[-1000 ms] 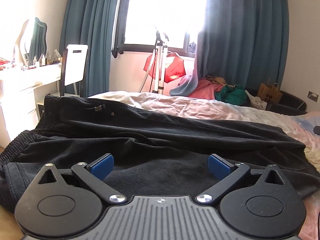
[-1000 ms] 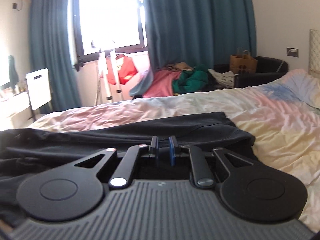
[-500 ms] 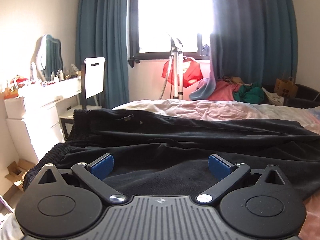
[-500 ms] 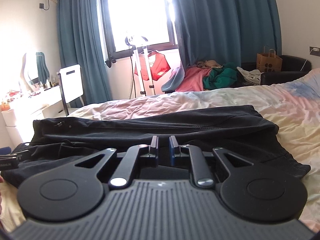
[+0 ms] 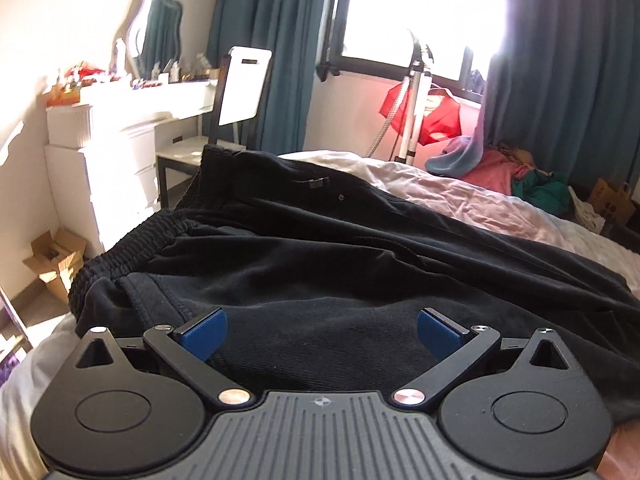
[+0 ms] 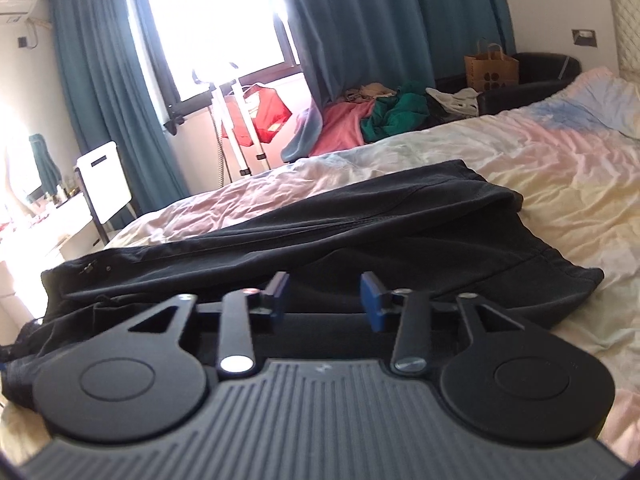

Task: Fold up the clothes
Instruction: 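Grasp the elastic waistband with the left tool while the right tool holds its edge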

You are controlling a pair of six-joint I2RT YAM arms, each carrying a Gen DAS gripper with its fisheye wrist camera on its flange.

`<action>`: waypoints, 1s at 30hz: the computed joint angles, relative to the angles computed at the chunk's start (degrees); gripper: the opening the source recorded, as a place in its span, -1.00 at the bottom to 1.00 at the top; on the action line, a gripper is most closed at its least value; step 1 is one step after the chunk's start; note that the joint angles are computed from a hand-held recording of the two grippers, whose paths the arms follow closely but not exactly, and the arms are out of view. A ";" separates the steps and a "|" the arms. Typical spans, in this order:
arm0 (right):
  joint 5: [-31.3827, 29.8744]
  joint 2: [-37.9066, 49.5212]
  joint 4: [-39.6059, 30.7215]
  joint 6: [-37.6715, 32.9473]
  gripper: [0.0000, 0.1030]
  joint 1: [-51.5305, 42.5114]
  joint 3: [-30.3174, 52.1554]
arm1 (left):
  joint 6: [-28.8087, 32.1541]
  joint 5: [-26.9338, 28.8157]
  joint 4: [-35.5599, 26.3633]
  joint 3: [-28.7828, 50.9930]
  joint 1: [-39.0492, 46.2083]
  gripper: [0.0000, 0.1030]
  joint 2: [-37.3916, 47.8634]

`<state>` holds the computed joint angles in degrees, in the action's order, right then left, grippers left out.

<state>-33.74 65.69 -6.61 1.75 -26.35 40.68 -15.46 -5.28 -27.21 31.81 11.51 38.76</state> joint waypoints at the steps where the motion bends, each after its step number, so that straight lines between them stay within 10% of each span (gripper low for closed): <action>1: -0.35 0.98 0.17 1.53 0.40 -1.18 0.39 | -0.95 3.16 -0.71 0.47 4.32 0.99 -0.02; 8: -1.94 13.68 -2.16 18.38 0.55 -12.47 7.76 | 2.36 35.95 -5.36 11.53 41.95 0.99 17.34; 21: -5.65 40.93 1.68 35.18 0.50 -19.98 20.96 | 0.43 48.94 -11.16 16.43 60.67 0.98 39.84; 30: -6.17 41.81 23.29 40.76 0.09 -16.67 16.24 | 0.81 57.12 -4.58 14.61 58.52 0.66 43.99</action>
